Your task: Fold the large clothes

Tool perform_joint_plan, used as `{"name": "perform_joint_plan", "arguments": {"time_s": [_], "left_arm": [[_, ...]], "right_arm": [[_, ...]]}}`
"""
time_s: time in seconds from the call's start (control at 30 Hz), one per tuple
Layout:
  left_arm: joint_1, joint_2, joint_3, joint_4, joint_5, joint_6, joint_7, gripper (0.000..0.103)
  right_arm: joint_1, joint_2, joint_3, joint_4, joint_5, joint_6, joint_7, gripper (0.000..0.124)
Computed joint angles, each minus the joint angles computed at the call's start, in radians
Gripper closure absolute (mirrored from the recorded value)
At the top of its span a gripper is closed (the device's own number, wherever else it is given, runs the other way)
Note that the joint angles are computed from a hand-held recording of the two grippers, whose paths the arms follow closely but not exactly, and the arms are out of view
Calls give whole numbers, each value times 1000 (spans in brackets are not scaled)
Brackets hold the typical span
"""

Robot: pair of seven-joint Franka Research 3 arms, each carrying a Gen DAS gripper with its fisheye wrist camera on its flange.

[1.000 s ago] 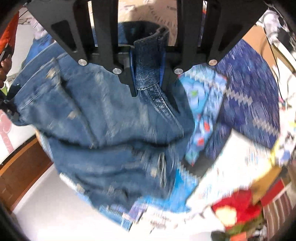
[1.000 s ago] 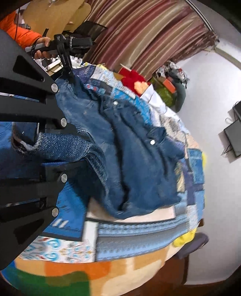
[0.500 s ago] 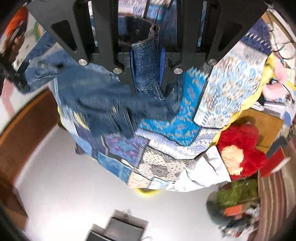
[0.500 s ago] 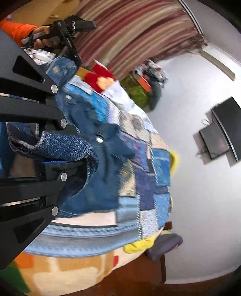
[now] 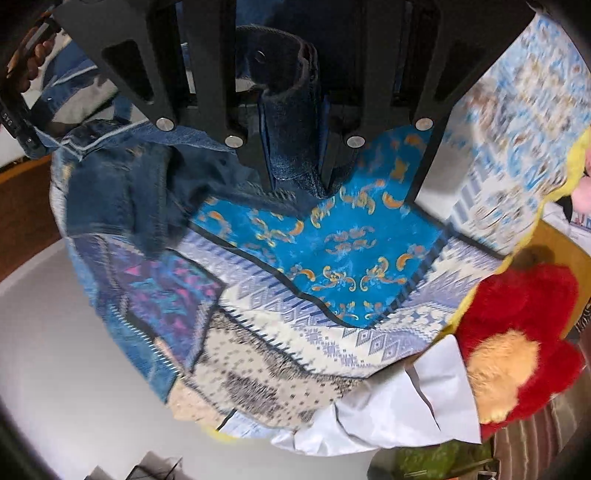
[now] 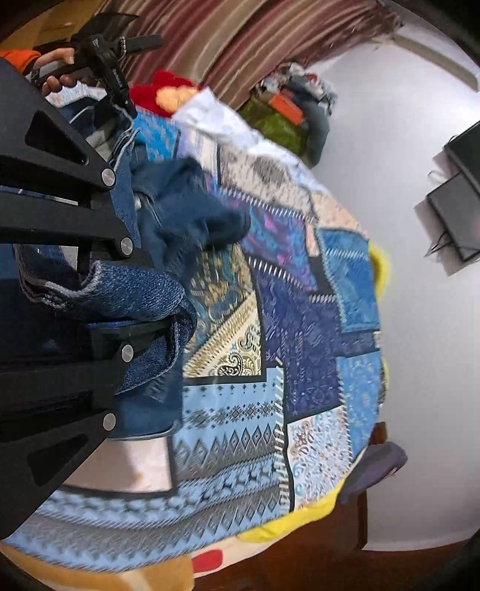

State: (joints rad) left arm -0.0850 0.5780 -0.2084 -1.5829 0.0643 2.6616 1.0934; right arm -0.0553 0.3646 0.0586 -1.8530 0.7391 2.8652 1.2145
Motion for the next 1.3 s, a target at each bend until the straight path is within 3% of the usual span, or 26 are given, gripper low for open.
{"name": "perform_joint_plan", "arguments": {"time_s": [0.07, 0.17, 0.27, 0.4, 0.47, 0.5, 0.53, 0.57, 0.7, 0.83, 0.87, 0.9, 0.97, 1.0, 1.1, 1.3], "left_arm": [[-36, 56, 37, 70, 49, -39, -20, 79], [-52, 113, 55, 134, 82, -85, -36, 75], [-39, 111, 44, 133, 80, -90, -33, 75], [-47, 112, 49, 152, 109, -131, -5, 75], [-65, 107, 68, 159, 136, -163, -18, 71], [-99, 107, 103, 170, 182, -192, -53, 49], [-144, 109, 149, 184, 254, -231, -98, 38], [-159, 112, 159, 189, 297, -242, -102, 32], [-133, 81, 126, 157, 314, -237, -83, 28], [-174, 34, 181, 133, 427, -283, -156, 29], [-189, 20, 204, 128, 475, -307, -196, 29], [-175, 3, 201, 112, 484, -302, -210, 29], [-111, -58, 167, 40, 445, -238, -203, 29], [-82, -97, 154, -7, 428, -197, -196, 29], [-18, -180, 109, -112, 368, -111, -112, 29], [14, -283, 28, -281, 249, -32, 109, 28]], "right_arm": [[27, 70, -39, 73, -81, -30, 57, 111], [1, 134, -36, 156, -131, -119, 73, 111], [-110, 153, 43, 206, -13, -241, -43, 111], [-152, 131, 36, 209, 73, -370, -115, 109], [-140, 89, 20, 167, 90, -361, -148, 108], [-134, 67, 15, 145, 101, -351, -169, 108], [-129, 47, 9, 127, 114, -344, -184, 108], [-125, 27, 3, 109, 126, -339, -193, 108], [-104, -32, -31, 61, 136, -348, -197, 108], [-121, -79, -36, 27, 225, -354, -229, 108], [-108, -93, -46, 11, 227, -297, -196, 108], [-61, -120, -85, -23, 162, -183, -127, 108], [-42, -159, -106, -59, 97, -69, -80, 108], [-45, -180, -111, -69, 76, -61, -72, 108], [-50, -239, -117, -100, 7, -115, -111, 108], [10, -347, -110, -272, -83, -95, -236, 108]]}}
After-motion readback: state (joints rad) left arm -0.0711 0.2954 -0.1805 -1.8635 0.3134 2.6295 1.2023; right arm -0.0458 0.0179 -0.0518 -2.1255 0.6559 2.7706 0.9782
